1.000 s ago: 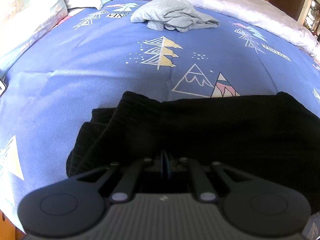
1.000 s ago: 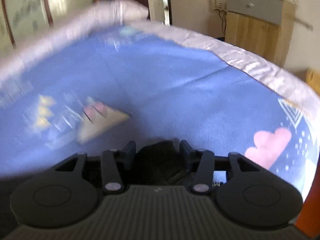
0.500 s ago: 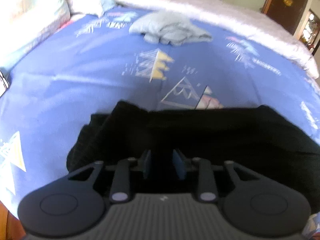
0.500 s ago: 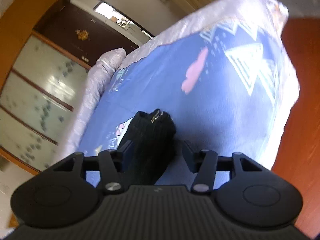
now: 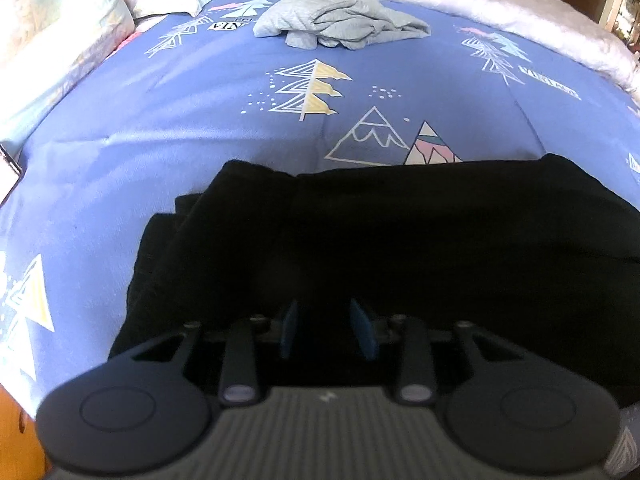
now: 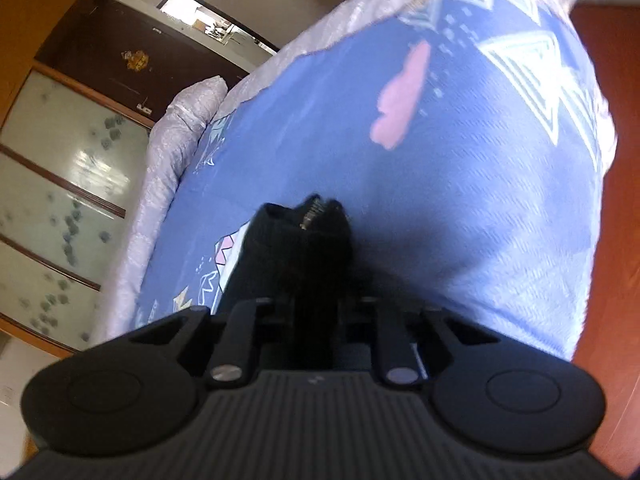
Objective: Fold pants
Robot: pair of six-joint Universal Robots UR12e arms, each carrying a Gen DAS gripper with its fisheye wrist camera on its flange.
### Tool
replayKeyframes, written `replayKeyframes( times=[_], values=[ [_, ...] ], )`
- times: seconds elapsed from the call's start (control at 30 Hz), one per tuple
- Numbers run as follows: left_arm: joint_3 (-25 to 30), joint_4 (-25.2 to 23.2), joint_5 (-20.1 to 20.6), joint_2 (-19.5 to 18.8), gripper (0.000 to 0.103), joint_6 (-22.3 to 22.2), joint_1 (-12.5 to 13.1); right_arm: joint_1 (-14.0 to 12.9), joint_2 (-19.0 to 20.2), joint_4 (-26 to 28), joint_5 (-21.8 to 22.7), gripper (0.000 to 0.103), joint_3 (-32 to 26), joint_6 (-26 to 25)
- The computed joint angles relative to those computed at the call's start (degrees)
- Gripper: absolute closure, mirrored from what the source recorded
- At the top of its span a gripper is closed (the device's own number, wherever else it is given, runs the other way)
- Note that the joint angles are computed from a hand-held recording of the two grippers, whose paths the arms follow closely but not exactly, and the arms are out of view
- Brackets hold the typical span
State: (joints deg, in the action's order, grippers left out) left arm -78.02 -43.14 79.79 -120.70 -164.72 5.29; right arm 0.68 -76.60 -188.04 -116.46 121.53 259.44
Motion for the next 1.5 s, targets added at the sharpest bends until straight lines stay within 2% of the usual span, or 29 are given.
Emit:
replayKeyframes(
  times=[0.07, 0.2, 0.33, 0.4, 0.5, 0.6, 0.63, 0.7, 0.73, 0.83, 0.97, 1.03, 1.13, 1.2, 1.23, 1.27, 1.3, 1.4, 1.5],
  values=[
    [0.45, -1.53, -2.46, 0.31, 0.071, -1.49, 0.58, 1.14, 0.15, -3.35, -1.69, 0.084, -0.82, -3.05],
    [0.34, -4.57, -12.11, 1.48, 0.07, -3.78, 2.51, 3.33, 0.48, -6.12, -0.7, 0.085, -5.1, -14.52],
    [-1.02, -4.17, -18.63, 3.03, 0.065, -3.17, 3.04, 5.52, 3.2, -8.06, 5.45, 0.085, -11.32, -26.78],
    [-1.57, -4.72, -21.46, 3.52, 0.064, -2.42, 3.19, 6.63, 5.32, -6.4, 10.28, 0.085, -14.86, -31.61],
    [-2.04, -7.05, -23.6, 4.07, 0.063, -0.38, 3.03, 8.13, 8.78, -1.82, 17.87, 0.085, -19.29, -37.5],
    [-2.14, -9.61, -23.18, 4.04, 0.063, 1.31, 2.55, 9.73, 12.69, 9.97, 22.14, 0.079, -24.0, -42.07],
    [-2.21, -10.72, -22.92, 4.09, 0.063, 1.92, 2.43, 10.4, 14.25, 12.45, 22.19, 0.077, -24.87, -44.18],
    [-2.49, -12.39, -23.09, 4.3, 0.063, 3.42, 2.39, 12.14, 14.72, 11.06, 18.54, 0.06, -24.73, -50.84],
    [-2.77, -12.7, -23.24, 4.46, 0.063, 4.41, 2.38, 12.16, 14.28, 11.98, 19.64, 0.049, -24.9, -51.96],
    [-2.83, -12.94, -23.23, 4.36, 0.062, 5.32, 2.4, 10.7, 12.11, 6.77, 24.96, 0.047, -21.95, -49.7],
    [-3.0, -12.57, -25.14, 4.41, 0.06, 3.86, 3.19, 9.9, 9.74, 1.28, 23.28, 0.047, -19.08, -45.0],
    [-3.69, -11.06, -26.09, 4.7, 0.057, 2.85, 3.87, 9.41, 10.13, -1.43, 23.37, 0.048, -18.77, -41.55],
    [-4.21, -9.45, -25.69, 4.79, 0.055, 1.36, 4.54, 9.47, 11.21, 1.67, 23.54, 0.062, -19.64, -38.26],
    [-4.29, -8.99, -24.15, 4.56, 0.055, 1.06, 4.72, 9.27, 13.21, 6.69, 26.82, 0.062, -21.27, -36.17],
    [-4.29, -9.15, -23.25, 4.34, 0.055, 1.59, 4.83, 9.6, 13.85, 7.01, 26.42, 0.066, -21.36, -36.59],
    [-4.18, -9.5, -21.91, 4.14, 0.056, 1.6, 4.88, 10.34, 13.99, 5.86, 24.13, 0.065, -21.27, -38.19],
    [-4.15, -9.88, -20.69, 4.08, 0.057, 0.87, 4.95, 10.73, 13.68, 7.11, 23.13, 0.065, -21.55, -39.0],
    [-5.09, -10.12, -24.43, 4.61, 0.056, 0.08, 6.38, 11.59, 12.08, 10.57, 21.48, 0.063, -22.05, -37.54],
    [-6.95, -8.54, -30.0, 5.85, 0.051, 0.87, 8.09, 12.85, 11.83, 7.25, 20.45, 0.062, -21.93, -41.74]
  ],
)
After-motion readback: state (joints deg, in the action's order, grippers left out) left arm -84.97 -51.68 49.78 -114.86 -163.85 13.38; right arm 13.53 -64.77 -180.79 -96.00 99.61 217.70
